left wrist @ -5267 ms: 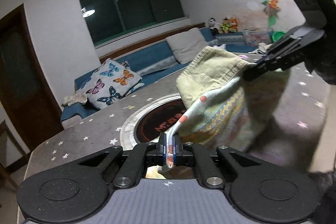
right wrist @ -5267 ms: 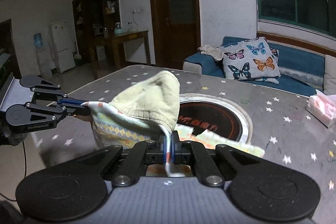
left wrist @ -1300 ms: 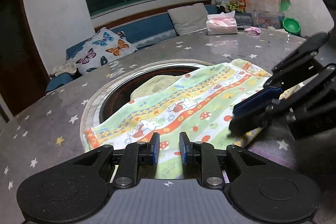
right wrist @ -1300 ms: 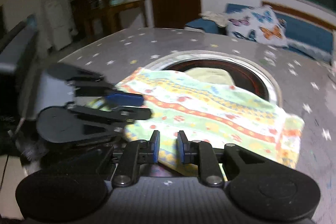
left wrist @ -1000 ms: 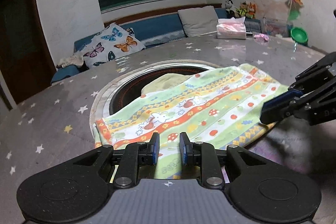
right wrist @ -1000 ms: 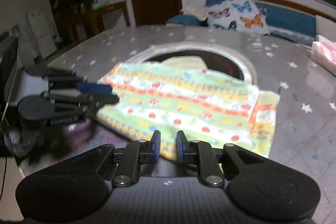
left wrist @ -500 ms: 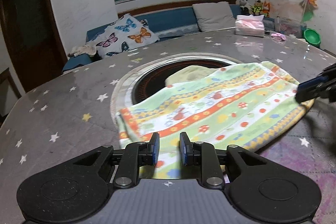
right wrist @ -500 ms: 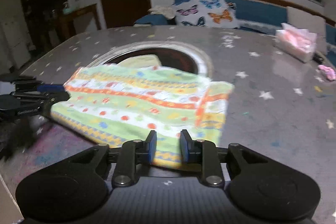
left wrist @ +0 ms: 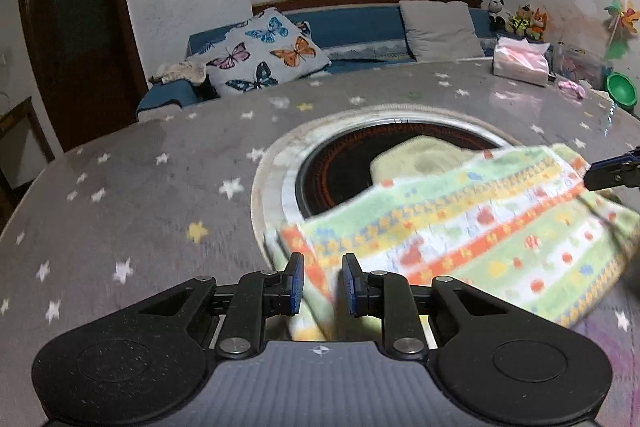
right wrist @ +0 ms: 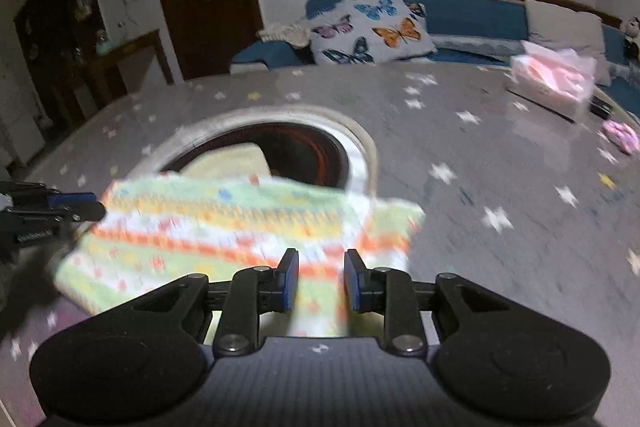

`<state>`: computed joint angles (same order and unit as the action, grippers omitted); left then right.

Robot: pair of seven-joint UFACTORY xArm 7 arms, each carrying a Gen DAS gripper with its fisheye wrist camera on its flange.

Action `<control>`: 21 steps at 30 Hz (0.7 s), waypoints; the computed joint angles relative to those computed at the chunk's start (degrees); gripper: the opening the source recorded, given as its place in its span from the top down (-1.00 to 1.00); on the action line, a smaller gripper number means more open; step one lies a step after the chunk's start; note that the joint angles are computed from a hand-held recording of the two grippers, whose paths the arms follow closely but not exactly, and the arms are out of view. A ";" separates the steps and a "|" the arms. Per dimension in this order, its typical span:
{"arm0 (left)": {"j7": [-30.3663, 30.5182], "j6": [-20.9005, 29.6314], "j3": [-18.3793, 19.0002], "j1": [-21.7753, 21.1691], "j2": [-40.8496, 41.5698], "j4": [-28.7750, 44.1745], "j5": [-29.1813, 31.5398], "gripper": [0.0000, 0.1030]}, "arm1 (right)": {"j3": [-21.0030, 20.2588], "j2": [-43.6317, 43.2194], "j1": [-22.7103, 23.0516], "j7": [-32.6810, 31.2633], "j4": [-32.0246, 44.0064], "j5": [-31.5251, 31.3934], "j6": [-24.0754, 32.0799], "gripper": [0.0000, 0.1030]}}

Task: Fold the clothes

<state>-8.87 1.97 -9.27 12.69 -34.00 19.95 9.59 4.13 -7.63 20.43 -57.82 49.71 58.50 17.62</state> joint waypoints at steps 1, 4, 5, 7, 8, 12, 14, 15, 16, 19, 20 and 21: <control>0.11 -0.30 0.00 0.16 0.98 0.83 0.04 0.54 | 0.05 1.10 0.40 -0.78 1.44 0.94 0.34 0.52; 0.74 -0.56 0.79 -0.02 4.43 3.50 -0.05 0.58 | 1.45 4.67 0.51 -1.99 5.74 1.76 1.51 0.52; 0.86 -0.59 0.89 0.07 5.47 4.25 -0.04 0.58 | 2.17 5.90 0.43 -2.25 6.99 1.62 1.26 0.52; 1.05 -0.69 1.14 0.27 7.89 5.86 0.02 0.58 | 3.51 8.42 0.01 -1.75 9.25 0.80 0.70 0.52; 0.96 -0.73 0.93 0.71 8.74 6.30 0.23 0.59 | 4.11 9.70 -0.31 -0.96 10.27 0.13 0.39 0.54; 0.50 -1.14 0.24 2.27 11.43 7.53 1.45 0.59 | 6.27 14.25 -1.72 3.52 13.43 -4.08 -1.26 0.57; 0.58 -1.68 0.45 2.42 11.54 7.38 1.83 0.59 | 6.09 15.69 -1.79 7.02 13.59 -7.42 -2.63 0.74; 0.44 -1.60 0.33 2.64 11.46 7.40 1.92 0.58 | 7.51 15.73 -3.58 6.71 13.48 -6.59 -2.71 0.76; 0.16 -1.39 0.10 2.96 11.37 7.52 1.98 0.58 | 7.93 15.44 -4.45 6.72 13.38 -5.90 -2.62 0.77; 0.26 -0.74 2.53 0.03 10.94 7.79 0.45 0.57 | 8.69 14.08 -5.75 5.63 12.52 -4.35 -3.37 0.74; 0.28 -0.82 2.48 -0.21 10.85 7.79 0.39 0.55 | 8.84 13.59 -5.82 4.76 12.14 -3.95 -3.76 0.74; 0.30 -0.90 2.42 -0.45 10.75 7.78 0.32 0.55 | 8.89 13.20 -5.93 3.90 11.90 -3.31 -3.36 0.74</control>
